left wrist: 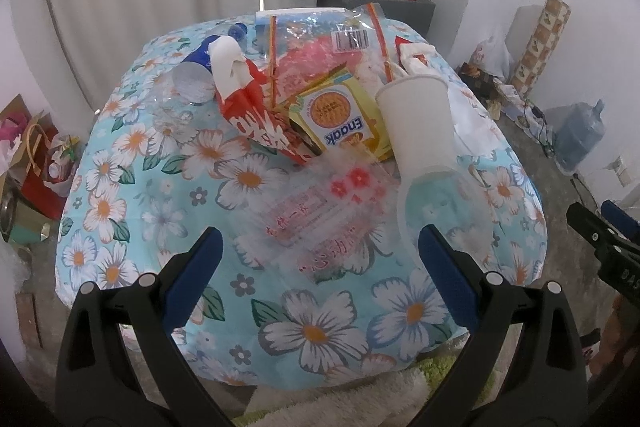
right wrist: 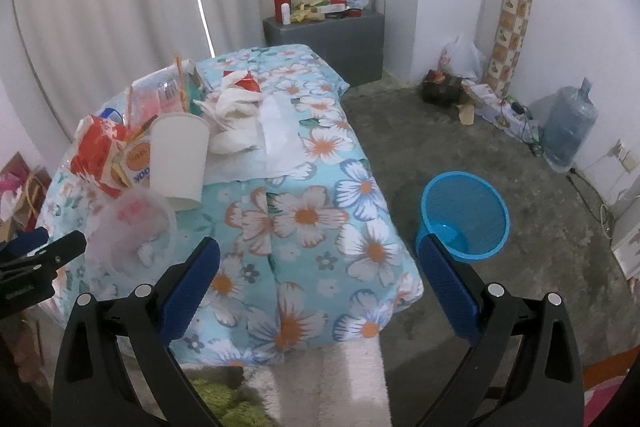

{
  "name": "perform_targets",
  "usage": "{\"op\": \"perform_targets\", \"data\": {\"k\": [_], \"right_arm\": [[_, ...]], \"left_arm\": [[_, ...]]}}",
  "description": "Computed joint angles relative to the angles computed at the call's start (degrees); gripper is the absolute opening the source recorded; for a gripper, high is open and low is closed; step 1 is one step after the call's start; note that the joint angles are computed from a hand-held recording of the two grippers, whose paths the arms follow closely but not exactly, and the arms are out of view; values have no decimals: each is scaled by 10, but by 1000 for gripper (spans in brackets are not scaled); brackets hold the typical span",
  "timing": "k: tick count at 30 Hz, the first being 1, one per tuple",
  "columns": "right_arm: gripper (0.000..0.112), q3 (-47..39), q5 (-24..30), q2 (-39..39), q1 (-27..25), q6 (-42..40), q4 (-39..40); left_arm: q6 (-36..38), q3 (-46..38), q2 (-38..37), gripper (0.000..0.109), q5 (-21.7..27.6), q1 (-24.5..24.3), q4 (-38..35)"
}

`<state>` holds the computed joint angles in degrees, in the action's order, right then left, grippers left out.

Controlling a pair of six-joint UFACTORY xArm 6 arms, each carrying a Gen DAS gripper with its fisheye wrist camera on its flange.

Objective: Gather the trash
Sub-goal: 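Grasp the white paper cup with the right gripper while the left gripper grasps the clear lid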

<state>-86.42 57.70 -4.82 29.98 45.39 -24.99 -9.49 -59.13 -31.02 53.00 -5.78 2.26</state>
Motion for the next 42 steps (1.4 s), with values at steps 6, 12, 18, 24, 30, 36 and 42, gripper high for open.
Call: {"op": "perform_targets", "data": {"k": [6, 12, 18, 24, 30, 36, 42], "right_arm": [[97, -7, 8, 4, 3, -10, -4], [97, -7, 8, 4, 4, -11, -3], [97, -2, -4, 2, 3, -11, 0], [97, 11, -58, -7, -20, -25, 41], [97, -11, -130, 25, -64, -99, 201], [97, -74, -152, 98, -87, -215, 428], [97, -208, -98, 208, -89, -266, 509]], "left_arm": [[11, 3, 0, 94, -5, 18, -28], [14, 10, -3, 94, -12, 26, -35], [59, 24, -11, 94, -31, 37, -86], [127, 33, -16, 94, -33, 50, -174], [189, 42, -23, 94, -21, 72, -267], [230, 48, -22, 94, -18, 88, -318], [271, 39, -12, 94, 0, 105, -369]]}}
